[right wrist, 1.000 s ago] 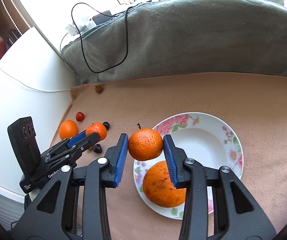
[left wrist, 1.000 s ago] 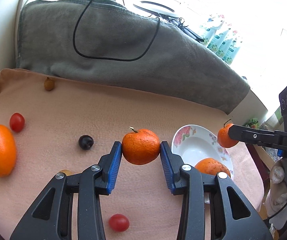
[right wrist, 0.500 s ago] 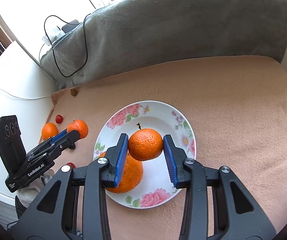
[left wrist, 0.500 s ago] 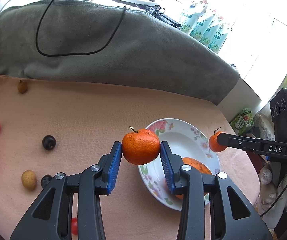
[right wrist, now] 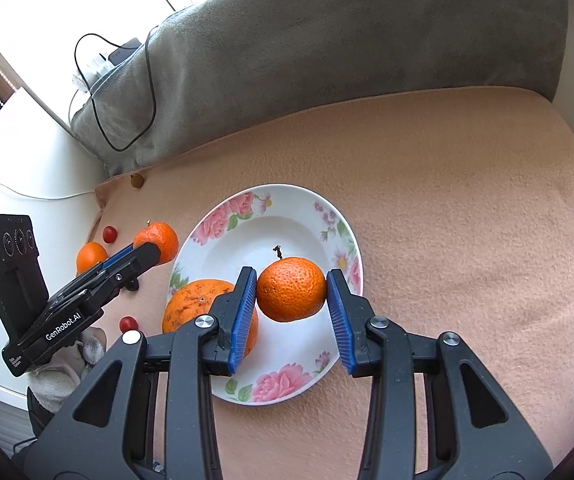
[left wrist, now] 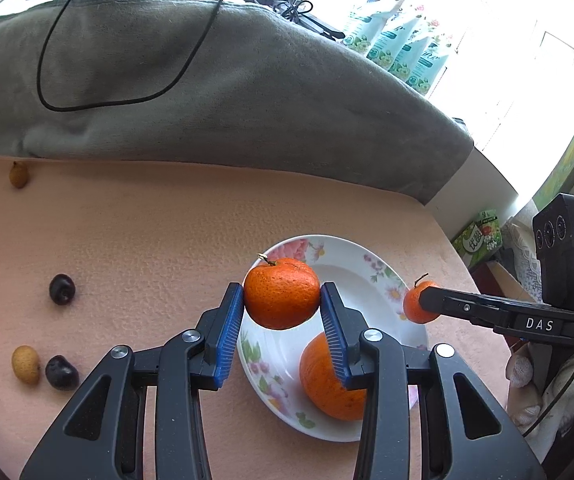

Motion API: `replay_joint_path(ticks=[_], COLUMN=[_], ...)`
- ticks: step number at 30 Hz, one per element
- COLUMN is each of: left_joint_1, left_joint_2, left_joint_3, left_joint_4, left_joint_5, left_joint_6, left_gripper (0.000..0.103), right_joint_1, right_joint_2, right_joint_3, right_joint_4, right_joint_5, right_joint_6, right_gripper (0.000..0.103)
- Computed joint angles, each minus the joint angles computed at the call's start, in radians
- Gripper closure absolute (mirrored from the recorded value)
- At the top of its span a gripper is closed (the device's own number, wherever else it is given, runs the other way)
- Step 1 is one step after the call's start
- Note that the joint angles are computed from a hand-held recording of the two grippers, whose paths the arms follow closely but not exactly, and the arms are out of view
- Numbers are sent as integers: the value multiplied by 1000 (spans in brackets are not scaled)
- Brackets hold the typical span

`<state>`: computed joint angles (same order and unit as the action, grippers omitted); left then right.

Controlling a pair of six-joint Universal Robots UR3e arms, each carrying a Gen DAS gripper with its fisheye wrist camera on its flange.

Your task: Organize fruits

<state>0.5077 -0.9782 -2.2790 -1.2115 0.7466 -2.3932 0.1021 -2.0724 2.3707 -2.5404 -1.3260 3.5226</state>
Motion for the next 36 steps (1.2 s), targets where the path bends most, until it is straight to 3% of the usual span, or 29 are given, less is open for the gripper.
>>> replay_joint_path(ticks=[16, 17, 19, 21, 23, 27, 30, 36], left_joint_1=[-41, -42, -36, -35, -30, -11, 8, 35], left_joint_2=[6, 8, 19, 29, 46, 65, 84, 117], left_joint_3=[6, 5, 7, 9, 5, 13, 11, 7], left_joint_4=[11, 15, 1, -1, -1, -32, -52, -88], left_joint_5=[8, 8, -4, -7, -12, -23, -28, -28], left_joint_6=[-4, -6, 5, 7, 10, 32, 47, 71], left_gripper=[64, 64, 63, 59, 49, 49, 42, 36], right_joint_1=[40, 35, 35, 43, 50, 50, 51, 97], right_joint_2=[42, 39, 36, 31, 26, 14, 2, 25], right_joint_3=[-17, -15, -13, -12, -15, -15, -6, -32], right_joint_4=[-17, -17, -21, -31, -32, -28, -37, -45], right_joint_5=[-29, -24, -25, -40, -49, -57, -61, -103], right_joint_6=[-10, -13, -12, -7, -4, 0, 4, 20], right_gripper=[64, 62, 46, 39, 39, 34, 29, 28])
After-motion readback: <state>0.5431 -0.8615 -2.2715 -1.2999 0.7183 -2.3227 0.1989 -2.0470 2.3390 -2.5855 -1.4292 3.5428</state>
